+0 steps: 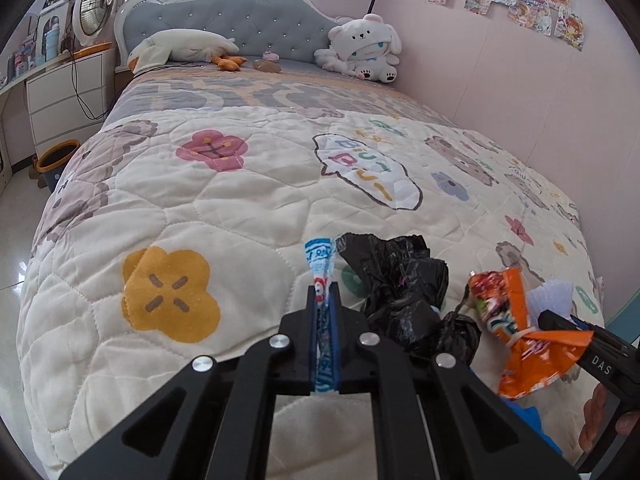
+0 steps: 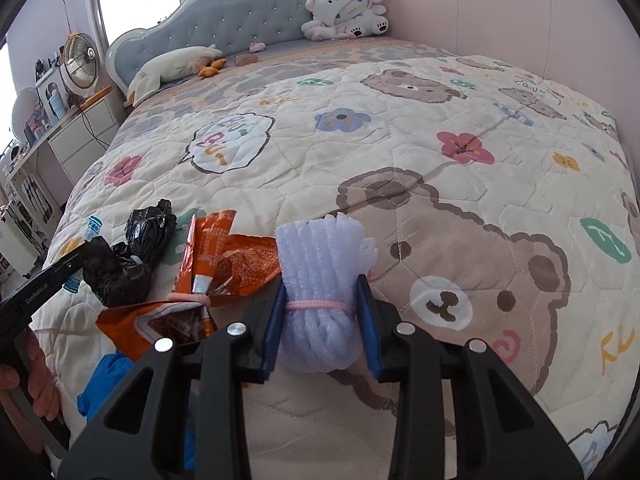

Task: Collect trash
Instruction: 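Grasp the blue-white ice-pop wrapper with the left tool while the right tool grasps the lavender mesh bundle, then carry the ice-pop wrapper and lavender bundle over the yellow-rimmed bin with both tools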

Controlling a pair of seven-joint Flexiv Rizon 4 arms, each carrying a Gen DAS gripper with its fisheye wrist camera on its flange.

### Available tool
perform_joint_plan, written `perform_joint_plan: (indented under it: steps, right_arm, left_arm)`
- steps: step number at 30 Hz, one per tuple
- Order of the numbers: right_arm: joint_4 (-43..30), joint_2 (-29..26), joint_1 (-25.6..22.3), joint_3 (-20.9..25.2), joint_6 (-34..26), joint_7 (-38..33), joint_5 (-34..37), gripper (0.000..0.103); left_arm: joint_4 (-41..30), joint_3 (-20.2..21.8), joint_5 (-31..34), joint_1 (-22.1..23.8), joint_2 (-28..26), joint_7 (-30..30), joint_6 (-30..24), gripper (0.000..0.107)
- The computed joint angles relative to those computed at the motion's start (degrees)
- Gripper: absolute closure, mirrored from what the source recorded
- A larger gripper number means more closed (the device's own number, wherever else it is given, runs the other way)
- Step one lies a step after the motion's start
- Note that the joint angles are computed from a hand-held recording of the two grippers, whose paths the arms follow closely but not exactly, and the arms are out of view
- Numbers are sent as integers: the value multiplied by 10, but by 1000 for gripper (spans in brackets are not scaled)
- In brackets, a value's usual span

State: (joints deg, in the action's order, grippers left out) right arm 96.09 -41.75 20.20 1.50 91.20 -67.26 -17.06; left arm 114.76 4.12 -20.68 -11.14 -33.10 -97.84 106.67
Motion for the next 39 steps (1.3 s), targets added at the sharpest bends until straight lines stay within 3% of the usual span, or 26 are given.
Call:
perform_joint_plan:
  steps: [4, 11, 18, 23, 31, 39]
  right_arm:
    - [22, 21, 9, -15, 12, 3, 1, 70]
    - [62, 62, -4, 0, 27, -3, 7, 70]
    - [112, 109, -26, 31, 44, -16, 15, 70]
    - [156, 147, -31, 38, 64, -22, 22, 70]
    - [227, 210, -40, 51, 86, -33, 30, 70]
    - [286, 264, -71, 84, 104, -37, 39, 70]
  left_arm:
    - [18, -2, 0, 2, 16, -7, 11, 102]
    - [59, 18, -16, -19, 54, -6, 23, 102]
    - [103, 60, -59, -74, 91, 19, 40, 102]
    - [140, 60, -95, -98, 122, 44, 61, 102]
    - [188, 44, -192, -147, 164, 117, 100, 102]
    - [229, -1, -299, -182, 205, 194, 131, 102]
